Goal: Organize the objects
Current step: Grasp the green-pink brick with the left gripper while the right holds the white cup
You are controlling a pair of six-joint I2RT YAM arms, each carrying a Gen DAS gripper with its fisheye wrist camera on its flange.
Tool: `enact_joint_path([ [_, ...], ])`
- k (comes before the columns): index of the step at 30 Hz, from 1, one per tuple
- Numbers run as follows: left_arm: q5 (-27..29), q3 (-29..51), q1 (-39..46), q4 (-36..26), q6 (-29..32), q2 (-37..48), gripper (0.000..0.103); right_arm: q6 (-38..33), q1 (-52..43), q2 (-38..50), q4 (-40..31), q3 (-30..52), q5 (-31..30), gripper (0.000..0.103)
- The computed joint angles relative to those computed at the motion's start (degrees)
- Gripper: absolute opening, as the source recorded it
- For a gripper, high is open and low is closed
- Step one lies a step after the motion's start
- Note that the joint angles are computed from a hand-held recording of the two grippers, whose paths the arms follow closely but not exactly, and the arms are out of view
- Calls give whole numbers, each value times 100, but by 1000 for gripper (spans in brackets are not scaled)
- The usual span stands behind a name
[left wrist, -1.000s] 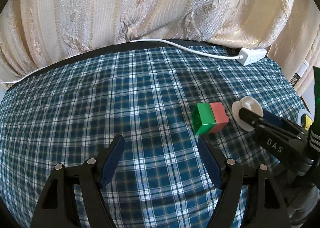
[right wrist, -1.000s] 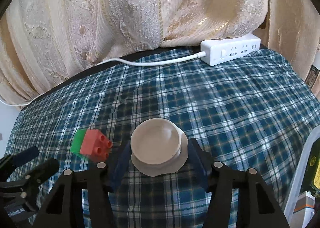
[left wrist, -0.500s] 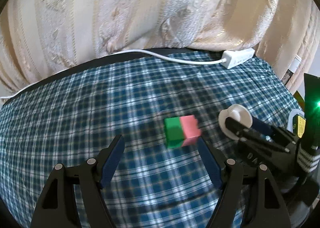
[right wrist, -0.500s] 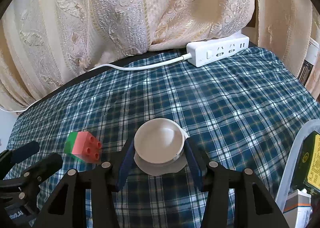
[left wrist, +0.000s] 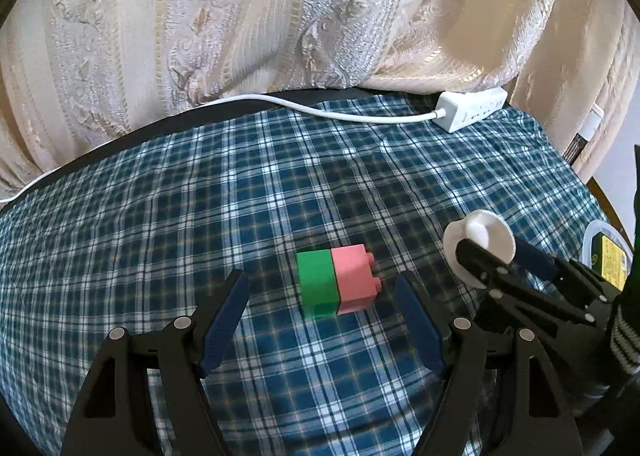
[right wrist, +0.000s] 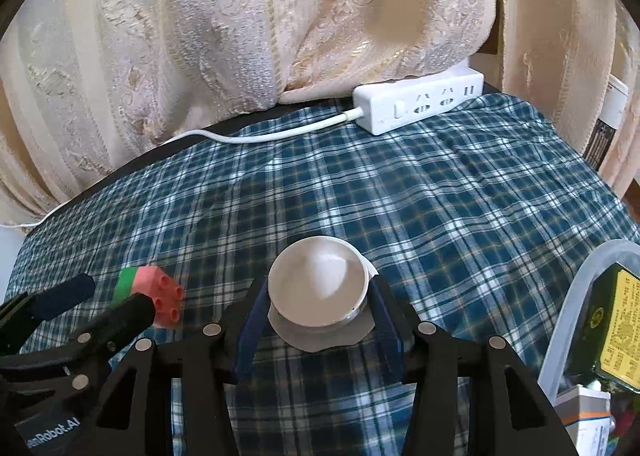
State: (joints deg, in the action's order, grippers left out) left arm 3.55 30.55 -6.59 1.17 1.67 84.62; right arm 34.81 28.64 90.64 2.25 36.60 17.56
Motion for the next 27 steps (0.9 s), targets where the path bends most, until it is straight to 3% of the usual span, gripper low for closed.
enact_joint_path([
  [14,-106,174,13,432,-94,747,74,76,-42,29,-102,66,133,54],
  [17,-96,211,50,492,-93,887,58,70,-26,44,-101,74,148,54],
  [21,-116,173,77,572,-117,877,45,71,-2,58,-114,88,175,54],
  [27,-156,68,121,599,-138,716,44,101,57,-1,-132,85,251,54],
])
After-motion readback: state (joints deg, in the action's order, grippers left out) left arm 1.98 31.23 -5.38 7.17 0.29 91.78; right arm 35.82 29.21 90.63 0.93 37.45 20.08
